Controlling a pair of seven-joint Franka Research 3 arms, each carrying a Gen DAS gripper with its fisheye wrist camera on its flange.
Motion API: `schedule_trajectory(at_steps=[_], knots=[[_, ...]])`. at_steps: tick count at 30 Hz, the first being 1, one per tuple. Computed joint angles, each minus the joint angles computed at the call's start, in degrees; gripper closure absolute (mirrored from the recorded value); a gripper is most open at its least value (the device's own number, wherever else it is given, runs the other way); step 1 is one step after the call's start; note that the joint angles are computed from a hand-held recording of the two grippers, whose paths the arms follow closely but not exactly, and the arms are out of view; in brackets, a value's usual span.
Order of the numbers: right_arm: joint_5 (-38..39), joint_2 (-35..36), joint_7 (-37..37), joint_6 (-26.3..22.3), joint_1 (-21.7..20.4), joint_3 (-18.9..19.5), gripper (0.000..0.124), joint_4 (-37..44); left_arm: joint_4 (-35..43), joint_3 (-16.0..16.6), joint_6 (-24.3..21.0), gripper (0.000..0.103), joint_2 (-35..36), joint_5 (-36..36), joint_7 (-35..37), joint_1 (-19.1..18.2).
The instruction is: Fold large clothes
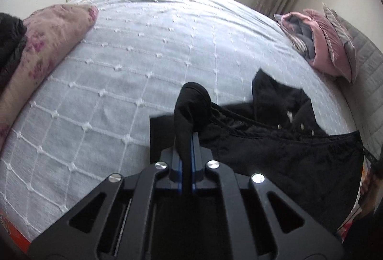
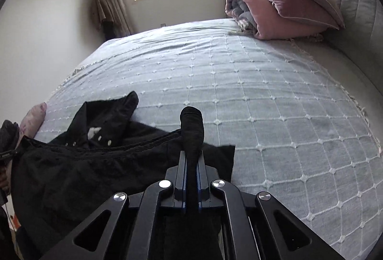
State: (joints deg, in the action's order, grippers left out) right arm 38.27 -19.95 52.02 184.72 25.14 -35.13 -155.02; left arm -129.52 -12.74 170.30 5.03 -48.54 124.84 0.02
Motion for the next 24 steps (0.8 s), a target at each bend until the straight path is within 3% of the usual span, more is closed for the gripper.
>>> schedule_trajectory(at_steps=[2, 4, 6, 8, 10, 14, 17, 20, 24], knots=[[0.8, 3.5, 0.1, -1.1, 2.9, -2.3, 0.119, 4.8, 3.5, 2.5, 1.3, 0.097, 2.9, 12.2, -12.0, -2.2], [4.7, 7.6, -2.2, -1.8, 9.2, -7.5, 0.119, 10.5, 7.5, 6.5, 2.3, 0.097, 6.2, 24.1, -24.2, -5.6], [12.8, 12.8, -7.6, -2.6, 18.0, -15.4, 0.119, 17.1, 12.7, 12.5, 3.8, 0.097, 10.3, 34.4, -35.5, -10.7], [26.6, 21.7, -15.4, -7.0, 20.9, -18.8, 0.119, 25.8, 19.3, 18.6, 2.9, 0.097, 15.0, 41.8, -44.4, -16.1], [29.0, 30.2, -12.3, -11.9, 17.6, -17.6, 0.119, 32.2, 27.0, 23.4, -0.8, 0.097, 20.5, 47.3, -51.0, -20.2], [23.3, 47.0, 2.5, -18.6, 12.1, -16.3, 0.120, 43.2, 44.3, 29.9, -11.3, 0.097, 33.8, 55.6, -61.4, -25.4], [20.5, 54.6, 9.7, -20.0, 8.4, -14.3, 0.120, 48.2, 51.7, 30.4, -15.1, 0.097, 39.9, 59.0, -64.8, -25.5], [18.8, 58.8, 13.7, -20.5, 5.0, -11.7, 0.120, 51.1, 55.9, 29.7, -15.8, 0.097, 44.2, 61.6, -66.5, -24.4], [14.8, 62.7, 18.4, -20.9, 3.2, -10.1, 0.120, 52.3, 57.2, 26.5, -16.2, 0.097, 46.3, 63.2, -67.9, -21.8]])
